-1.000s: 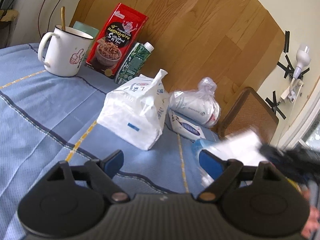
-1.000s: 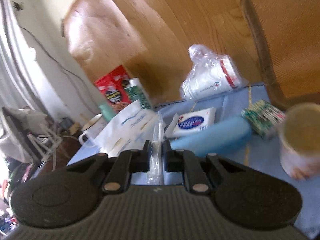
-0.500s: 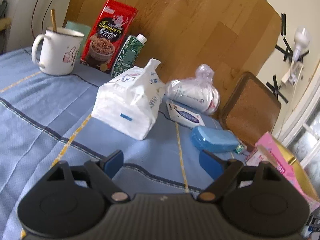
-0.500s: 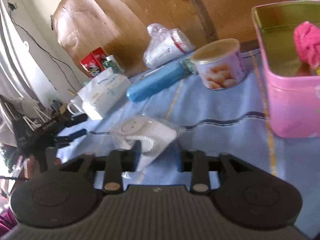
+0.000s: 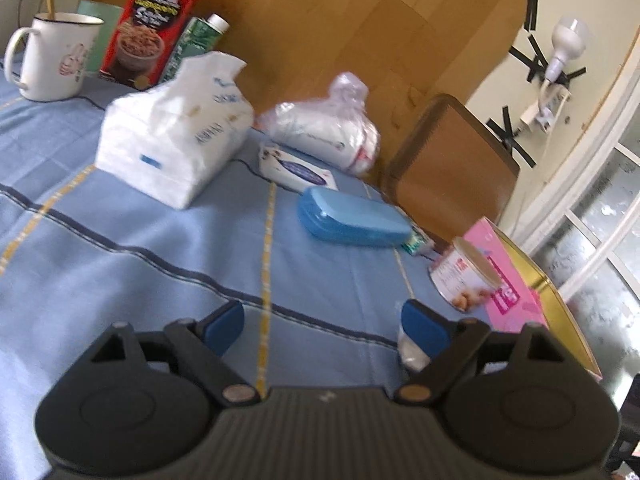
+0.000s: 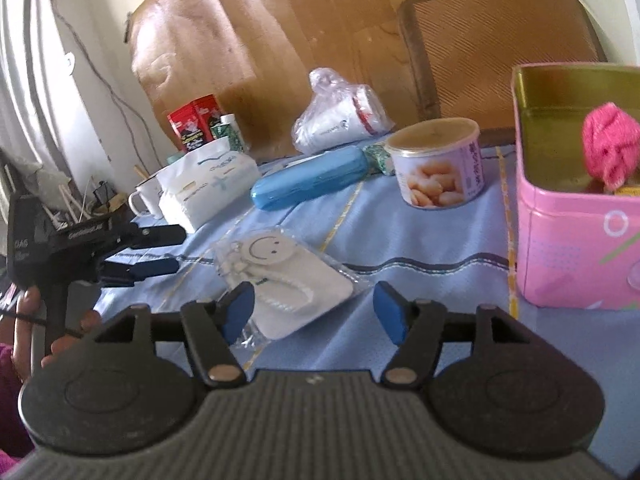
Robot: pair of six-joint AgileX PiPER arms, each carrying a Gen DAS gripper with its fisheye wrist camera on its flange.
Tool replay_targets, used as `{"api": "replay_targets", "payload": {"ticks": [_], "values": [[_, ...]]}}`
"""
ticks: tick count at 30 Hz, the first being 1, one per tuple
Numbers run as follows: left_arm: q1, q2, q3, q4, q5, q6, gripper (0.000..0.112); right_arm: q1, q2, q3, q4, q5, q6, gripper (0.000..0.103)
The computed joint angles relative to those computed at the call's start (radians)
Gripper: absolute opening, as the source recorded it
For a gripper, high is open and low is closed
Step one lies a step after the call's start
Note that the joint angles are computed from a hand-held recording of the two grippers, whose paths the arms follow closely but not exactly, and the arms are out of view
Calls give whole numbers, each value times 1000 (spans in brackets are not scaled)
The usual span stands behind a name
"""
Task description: Organize soft objects
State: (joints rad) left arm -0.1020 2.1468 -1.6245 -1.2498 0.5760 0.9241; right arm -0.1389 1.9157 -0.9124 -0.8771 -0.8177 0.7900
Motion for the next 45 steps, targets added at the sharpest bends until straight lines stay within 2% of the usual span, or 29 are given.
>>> {"api": "replay_targets", "payload": {"ticks": [5, 13, 27, 33, 45], "values": [[-7, 8, -11, 11, 35, 1, 89, 16, 0, 1, -4, 0, -68, 85], [-6, 24, -26, 6, 62, 13, 91, 42, 20, -61, -46, 83, -42, 92], [8, 42, -26, -69, 91, 91, 93, 54, 41, -118, -121, 137, 18, 94], [21, 54, -36, -89, 118, 94, 93, 70, 39, -121, -119, 153, 3, 95], [20, 53, -35, -88, 115, 98, 93, 88, 35, -107, -78, 161, -47, 95]]}}
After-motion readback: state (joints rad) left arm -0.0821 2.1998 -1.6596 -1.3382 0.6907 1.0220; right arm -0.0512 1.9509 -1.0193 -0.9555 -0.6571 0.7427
